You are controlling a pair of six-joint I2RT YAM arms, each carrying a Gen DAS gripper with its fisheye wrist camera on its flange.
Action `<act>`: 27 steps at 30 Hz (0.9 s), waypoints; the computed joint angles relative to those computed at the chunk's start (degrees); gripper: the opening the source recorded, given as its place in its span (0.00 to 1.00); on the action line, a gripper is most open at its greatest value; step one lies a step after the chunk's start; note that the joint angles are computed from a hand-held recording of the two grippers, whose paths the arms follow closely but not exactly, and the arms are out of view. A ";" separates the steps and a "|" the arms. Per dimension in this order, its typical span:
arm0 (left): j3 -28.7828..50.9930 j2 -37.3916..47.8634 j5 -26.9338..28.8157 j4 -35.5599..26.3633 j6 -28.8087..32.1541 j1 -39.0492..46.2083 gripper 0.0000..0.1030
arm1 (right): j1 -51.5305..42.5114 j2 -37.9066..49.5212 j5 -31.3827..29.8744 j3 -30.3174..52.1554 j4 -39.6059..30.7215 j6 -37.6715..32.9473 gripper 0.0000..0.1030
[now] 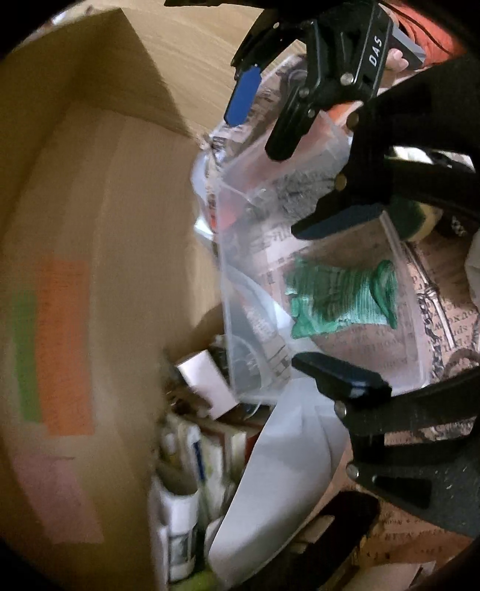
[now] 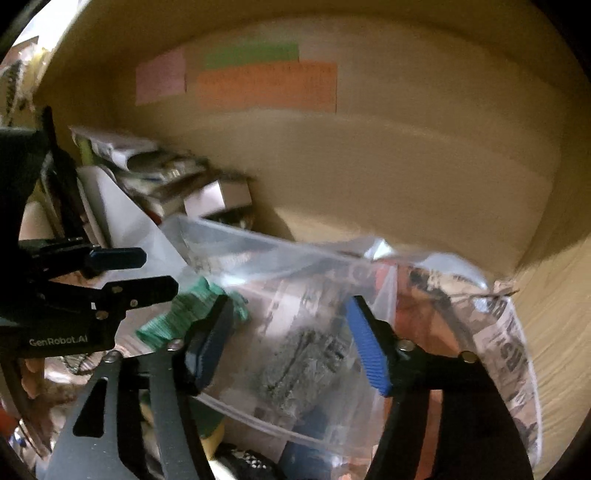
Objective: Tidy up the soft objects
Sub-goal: 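Carry the glove into the clear box with the left tool while the right drops steel wool in, then grasp the silver chain bracelet with the left tool while the right grasps the sponge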
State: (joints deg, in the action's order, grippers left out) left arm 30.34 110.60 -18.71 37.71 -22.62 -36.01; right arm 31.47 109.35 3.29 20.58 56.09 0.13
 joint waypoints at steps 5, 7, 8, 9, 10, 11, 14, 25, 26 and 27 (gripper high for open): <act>-7.39 -8.54 -4.91 2.34 0.03 -2.78 0.80 | 2.19 -5.89 1.43 -5.73 4.56 0.44 0.81; -10.59 -12.05 -7.45 3.06 -0.01 -4.18 0.83 | 3.13 -7.67 1.56 -7.71 5.83 1.06 0.83; -11.47 -13.09 -8.39 3.04 -0.04 -4.61 0.86 | 3.73 -8.66 1.79 -8.71 6.19 1.30 0.83; -12.72 -14.41 -9.81 3.14 -0.14 -5.23 0.87 | 4.42 -9.33 2.18 -9.59 6.69 1.52 0.83; -13.81 -15.52 -11.17 3.17 -0.37 -5.88 0.90 | 5.26 -9.69 2.85 -10.48 7.53 1.77 0.84; -14.81 -16.46 -12.04 3.16 -0.64 -6.29 0.92 | 5.84 -9.76 3.35 -11.14 8.35 1.96 0.84; -18.15 -17.89 -12.82 3.90 -2.30 -6.61 0.95 | 7.09 -9.29 3.66 -13.40 11.08 2.84 0.84; -22.37 1.86 -8.09 17.82 -7.34 -2.85 0.97 | 8.57 4.82 2.82 -14.05 18.40 7.17 0.84; -22.22 4.73 -6.93 19.76 -7.70 -2.41 0.97 | 8.34 6.21 2.25 -13.59 18.43 7.55 0.84; -22.07 6.49 -6.82 20.68 -8.44 -2.87 0.97 | 8.07 7.70 1.49 -12.66 17.69 7.92 0.84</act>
State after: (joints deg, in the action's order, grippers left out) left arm 8.28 117.09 -25.53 58.40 -31.06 -38.88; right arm 39.53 117.05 4.78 7.92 73.79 8.04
